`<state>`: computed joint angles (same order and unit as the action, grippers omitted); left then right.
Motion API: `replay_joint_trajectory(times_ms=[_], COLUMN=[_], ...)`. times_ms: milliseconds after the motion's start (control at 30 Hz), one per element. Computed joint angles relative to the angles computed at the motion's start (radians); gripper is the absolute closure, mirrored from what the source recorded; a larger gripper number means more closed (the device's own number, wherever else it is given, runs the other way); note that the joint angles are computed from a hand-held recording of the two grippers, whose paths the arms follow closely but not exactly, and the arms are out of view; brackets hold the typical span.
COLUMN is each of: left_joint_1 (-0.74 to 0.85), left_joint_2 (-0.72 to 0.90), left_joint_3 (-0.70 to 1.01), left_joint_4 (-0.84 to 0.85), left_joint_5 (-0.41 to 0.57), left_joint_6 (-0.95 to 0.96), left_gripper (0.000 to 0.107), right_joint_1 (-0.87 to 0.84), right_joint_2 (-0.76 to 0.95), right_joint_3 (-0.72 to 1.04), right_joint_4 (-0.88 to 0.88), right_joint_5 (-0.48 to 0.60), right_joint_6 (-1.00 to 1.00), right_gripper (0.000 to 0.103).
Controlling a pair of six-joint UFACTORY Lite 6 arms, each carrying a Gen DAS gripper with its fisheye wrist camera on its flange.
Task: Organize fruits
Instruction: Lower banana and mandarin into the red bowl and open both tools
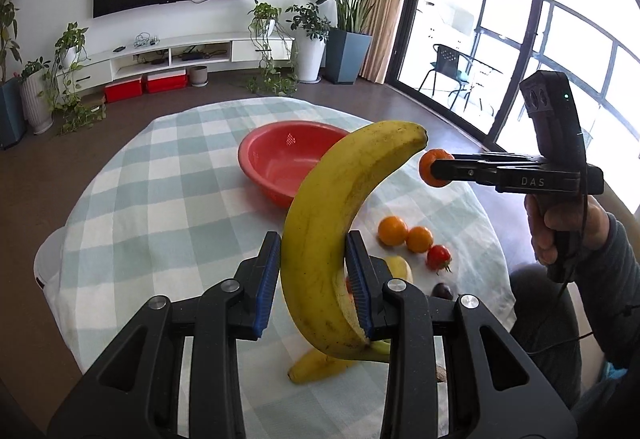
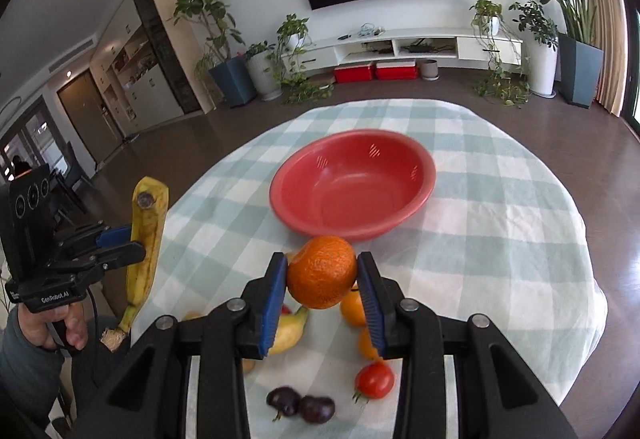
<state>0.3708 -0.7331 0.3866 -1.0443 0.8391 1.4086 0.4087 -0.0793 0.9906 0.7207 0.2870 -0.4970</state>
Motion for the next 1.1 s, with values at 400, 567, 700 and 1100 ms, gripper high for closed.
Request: replay_joint_trajectory(times_ms=[400,567,700,1100], left_joint_1=[-0.463,-0.535,-0.558,-0.596], left_joint_2=[0.880,1.094,1.196,1.262], left_joint_3=[0.732,0.896,0.951,0.999], left_joint_4=[0.212,0.441,0.495,0.667], left_joint_5=[-0.434,-0.495,-0.528,-0.572], left_joint_6=[-0.379,-0.618,-0.670,-0.823], left_gripper=[0.076,0.076,0.084,0.088], right_joint_1=[-0.046,-0.015,0.008,0.011], right_joint_2=[0.555,0.659,0.687,0.717], right_joint_3=[0.578,0.661,0.656,0.637], right_joint_4=[-0.223,-0.431,-0.602,-0.654], right_joint_5=[0.060,0.046,0.025,-0.001], right_joint_6=[0.197,0.367,0.495,0.523], right_gripper=[0.064,0.064,0.064,0.064])
